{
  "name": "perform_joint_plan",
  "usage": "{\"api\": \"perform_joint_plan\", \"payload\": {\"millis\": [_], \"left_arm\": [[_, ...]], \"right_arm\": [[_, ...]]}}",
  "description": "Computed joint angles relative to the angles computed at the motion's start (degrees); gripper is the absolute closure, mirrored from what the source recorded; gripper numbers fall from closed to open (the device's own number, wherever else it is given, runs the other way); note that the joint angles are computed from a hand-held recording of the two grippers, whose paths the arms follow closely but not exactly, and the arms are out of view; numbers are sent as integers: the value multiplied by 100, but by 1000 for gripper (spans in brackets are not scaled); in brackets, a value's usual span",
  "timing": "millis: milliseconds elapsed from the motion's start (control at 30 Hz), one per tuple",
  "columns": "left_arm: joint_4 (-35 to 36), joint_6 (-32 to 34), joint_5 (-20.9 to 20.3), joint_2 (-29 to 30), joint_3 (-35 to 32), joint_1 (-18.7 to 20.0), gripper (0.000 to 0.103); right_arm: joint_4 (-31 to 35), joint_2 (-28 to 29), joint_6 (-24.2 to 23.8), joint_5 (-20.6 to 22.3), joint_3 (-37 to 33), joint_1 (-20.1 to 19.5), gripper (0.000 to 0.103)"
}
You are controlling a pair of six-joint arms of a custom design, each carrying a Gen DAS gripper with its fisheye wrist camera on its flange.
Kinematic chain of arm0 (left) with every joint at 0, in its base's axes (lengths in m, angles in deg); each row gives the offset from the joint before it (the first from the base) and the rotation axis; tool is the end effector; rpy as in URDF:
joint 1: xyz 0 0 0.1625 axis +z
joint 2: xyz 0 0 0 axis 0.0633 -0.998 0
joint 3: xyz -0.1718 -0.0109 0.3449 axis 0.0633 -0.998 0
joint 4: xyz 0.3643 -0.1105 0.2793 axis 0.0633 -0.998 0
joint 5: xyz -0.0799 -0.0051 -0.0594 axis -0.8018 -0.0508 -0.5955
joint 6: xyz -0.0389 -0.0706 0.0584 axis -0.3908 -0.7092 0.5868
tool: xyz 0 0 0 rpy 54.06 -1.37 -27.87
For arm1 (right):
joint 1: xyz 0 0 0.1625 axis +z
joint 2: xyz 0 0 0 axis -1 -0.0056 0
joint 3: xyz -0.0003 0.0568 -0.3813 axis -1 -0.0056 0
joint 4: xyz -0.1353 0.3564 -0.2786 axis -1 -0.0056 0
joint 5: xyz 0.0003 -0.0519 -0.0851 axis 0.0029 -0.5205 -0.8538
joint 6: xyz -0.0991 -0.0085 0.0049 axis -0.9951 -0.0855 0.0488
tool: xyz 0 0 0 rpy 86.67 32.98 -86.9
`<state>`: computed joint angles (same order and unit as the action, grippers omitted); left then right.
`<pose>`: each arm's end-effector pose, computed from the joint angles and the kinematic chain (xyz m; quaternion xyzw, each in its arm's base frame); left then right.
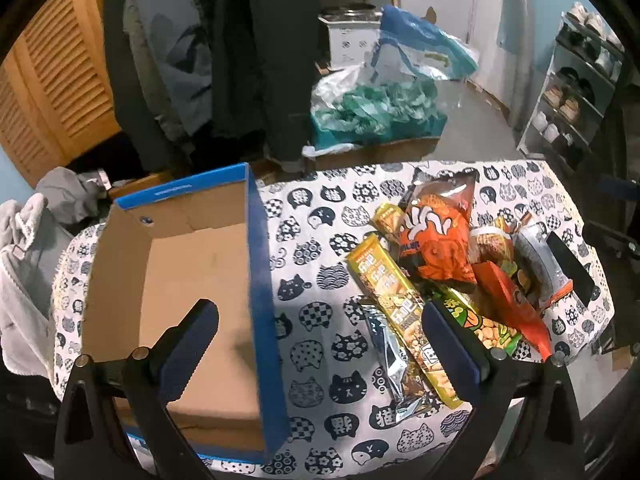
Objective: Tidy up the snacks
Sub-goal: 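Move left tool to yellow wafer stick while right tool approaches white packet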
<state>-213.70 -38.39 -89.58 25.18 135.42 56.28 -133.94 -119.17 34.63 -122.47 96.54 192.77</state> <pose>-0.2456 -0.8359 0.2201 0.2255 0.8797 -0.2120 0.3610 0.2671 -0.8299 0.2714 0.2372 -0.8754 0.2386 0.3471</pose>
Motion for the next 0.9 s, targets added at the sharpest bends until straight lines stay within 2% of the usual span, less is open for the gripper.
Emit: {"api": "perform_joint_plan", "payload": {"millis": [300,567,900], "left_arm": [[785,-464,-244,421,-458,62,0],[1560,-1081,-560,1007,-1269,190,0],[2330,-1498,-334,1766,-2221,279,0]], "right_arm": [[381,-14,494,-298,-125,-224,3],[776,-25,879,-312,-188,-434,3],[1168,53,1070,-473,-248,-682,3]]}}
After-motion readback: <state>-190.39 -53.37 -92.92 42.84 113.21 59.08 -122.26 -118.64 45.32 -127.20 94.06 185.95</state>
